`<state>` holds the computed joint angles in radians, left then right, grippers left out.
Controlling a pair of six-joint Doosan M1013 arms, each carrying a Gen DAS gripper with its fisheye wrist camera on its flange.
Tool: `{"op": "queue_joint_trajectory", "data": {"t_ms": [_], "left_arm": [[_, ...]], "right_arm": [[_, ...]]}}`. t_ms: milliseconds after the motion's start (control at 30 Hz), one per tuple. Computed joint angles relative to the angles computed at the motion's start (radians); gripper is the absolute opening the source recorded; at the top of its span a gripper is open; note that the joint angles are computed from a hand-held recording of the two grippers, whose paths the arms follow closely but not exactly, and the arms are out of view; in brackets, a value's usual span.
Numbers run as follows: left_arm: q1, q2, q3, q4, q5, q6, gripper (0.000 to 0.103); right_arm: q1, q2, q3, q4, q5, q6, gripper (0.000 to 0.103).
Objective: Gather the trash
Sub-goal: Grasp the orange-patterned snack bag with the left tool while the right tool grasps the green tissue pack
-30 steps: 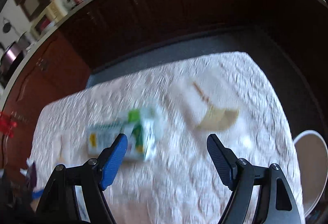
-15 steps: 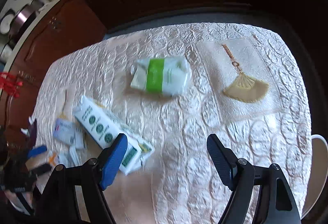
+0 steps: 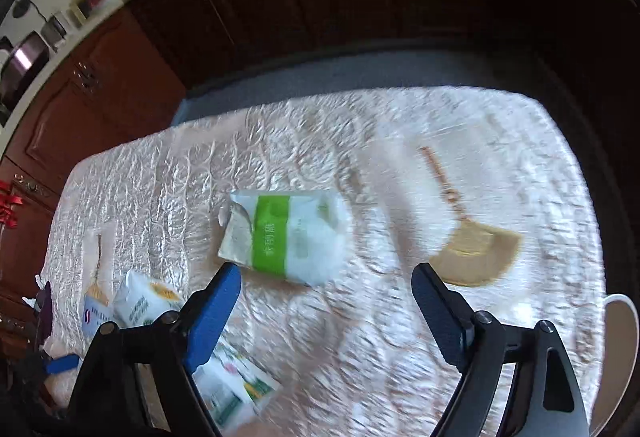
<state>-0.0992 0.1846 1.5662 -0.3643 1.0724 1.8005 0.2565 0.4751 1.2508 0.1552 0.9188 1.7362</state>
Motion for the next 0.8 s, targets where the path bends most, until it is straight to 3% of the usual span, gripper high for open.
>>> {"op": "queue_joint_trajectory", "data": {"t_ms": [167,300,367,433,600,633,800], "left_arm": [[0.003,0.011,-0.005,-0.046,0.006,0.008,0.079],[-0.014,0.038,-0.024,-0.029,0.052,0.030,0.083],[-0.025,0.040,-0.024,-0.009,0.053,0.039,0.083],[-0.044,0.046,-0.026,0.033,0.053,0.033,0.082],[-0.088,0.038,-0.016,0.135,0.026,0.013,0.048],[-0.087,0.036,-0.016,0.130,0.020,0.002,0.035],[-0.073,0.017,-0.012,0.064,0.006,-0.011,0.030]], "right_arm": [[0.030,0.061,-0.079,-0.065,0.030,0.020,0.086],[0.040,0.114,-0.143,-0.102,0.107,0.032,0.083],[0.042,0.096,-0.113,-0.121,0.060,0.055,0.062],[0.031,0.072,-0.079,-0.074,0.035,0.025,0.055],[0.007,-0.006,0.027,-0.018,-0.032,-0.010,0.051],[0.003,-0.023,0.049,-0.004,-0.047,-0.014,0.051],[-0.019,-0.125,0.166,0.055,-0.126,-0.057,0.051]]}}
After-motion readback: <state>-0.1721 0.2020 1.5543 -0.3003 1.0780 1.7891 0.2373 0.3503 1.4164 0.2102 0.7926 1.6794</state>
